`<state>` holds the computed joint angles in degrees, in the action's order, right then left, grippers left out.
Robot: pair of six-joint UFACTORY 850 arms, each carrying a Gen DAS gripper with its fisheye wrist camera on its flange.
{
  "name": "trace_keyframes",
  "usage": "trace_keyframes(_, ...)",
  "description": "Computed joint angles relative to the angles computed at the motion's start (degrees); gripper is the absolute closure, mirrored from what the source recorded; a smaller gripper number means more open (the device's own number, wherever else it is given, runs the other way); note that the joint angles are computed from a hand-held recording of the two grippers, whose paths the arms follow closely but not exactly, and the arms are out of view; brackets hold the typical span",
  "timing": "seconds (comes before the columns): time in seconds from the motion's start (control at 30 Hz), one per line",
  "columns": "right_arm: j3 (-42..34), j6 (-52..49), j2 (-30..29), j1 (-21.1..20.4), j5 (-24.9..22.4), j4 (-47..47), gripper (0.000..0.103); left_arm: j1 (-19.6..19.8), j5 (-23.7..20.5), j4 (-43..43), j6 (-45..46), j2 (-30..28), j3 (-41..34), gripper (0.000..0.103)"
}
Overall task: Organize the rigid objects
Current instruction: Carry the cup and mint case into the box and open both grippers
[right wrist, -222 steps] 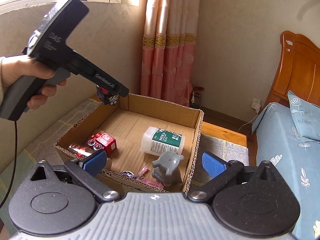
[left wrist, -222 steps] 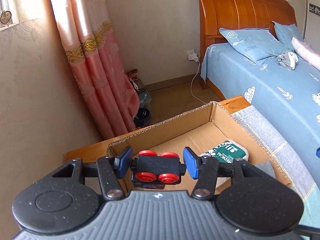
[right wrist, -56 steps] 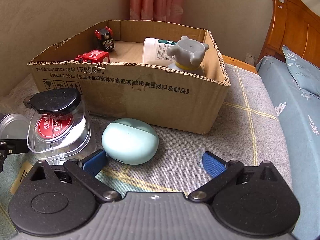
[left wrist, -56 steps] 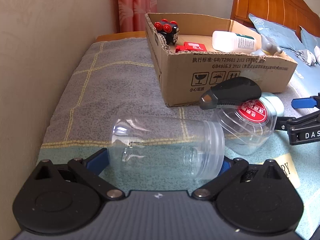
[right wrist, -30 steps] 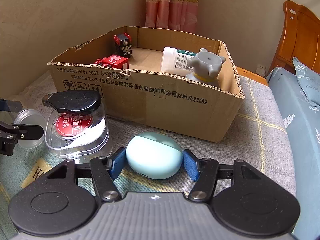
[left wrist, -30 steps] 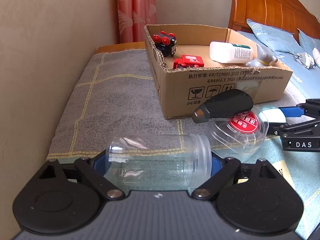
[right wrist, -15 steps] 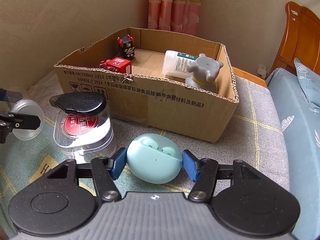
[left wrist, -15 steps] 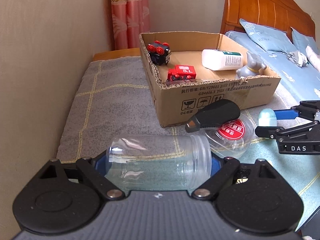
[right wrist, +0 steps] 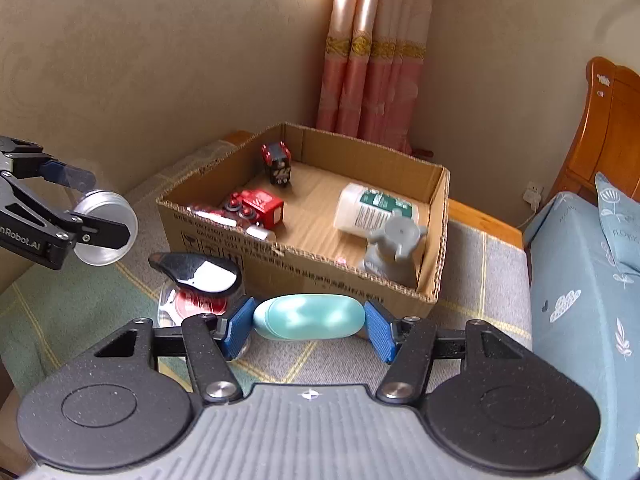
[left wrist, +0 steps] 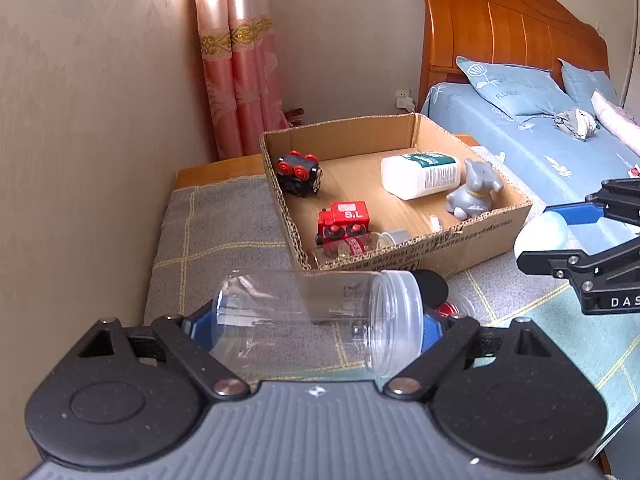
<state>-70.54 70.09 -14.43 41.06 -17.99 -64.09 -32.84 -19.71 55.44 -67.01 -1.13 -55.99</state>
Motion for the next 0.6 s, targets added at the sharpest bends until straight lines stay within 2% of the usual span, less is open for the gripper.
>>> trace_keyframes(0.2,-5.1,4.3,-2.6,-0.6,1.4,-6.2,0.038,0.8,0.3,2.3,0.5,-1.6,-4.0,0.013)
trace_keyframes(0.37,-10.5,-5.7,-7.4,-1.7,1.7,4.4,0.038,1.9,0.8,-1.7,6.3,-4.6,-8.6,0.013)
trace_keyframes(0.47,-11.7,-8.2,-9.3,-2.1,1.9,8.6,0.038,2.3,0.9,-3.9,10.2,-6.8,-11.4,0.013)
trace_keyframes(0.53,-11.6,-6.3,-9.5,-2.2,1.7,7.7,0.036,2.6,1.1,-6.5,13.4,-8.3,-13.3,0.013)
trace_keyframes(0.6,-10.2,-1.2,-8.5,-2.0,1.9,3.3,0.027,2.6,0.6,-8.2,16.1,-9.9,-15.3,0.013)
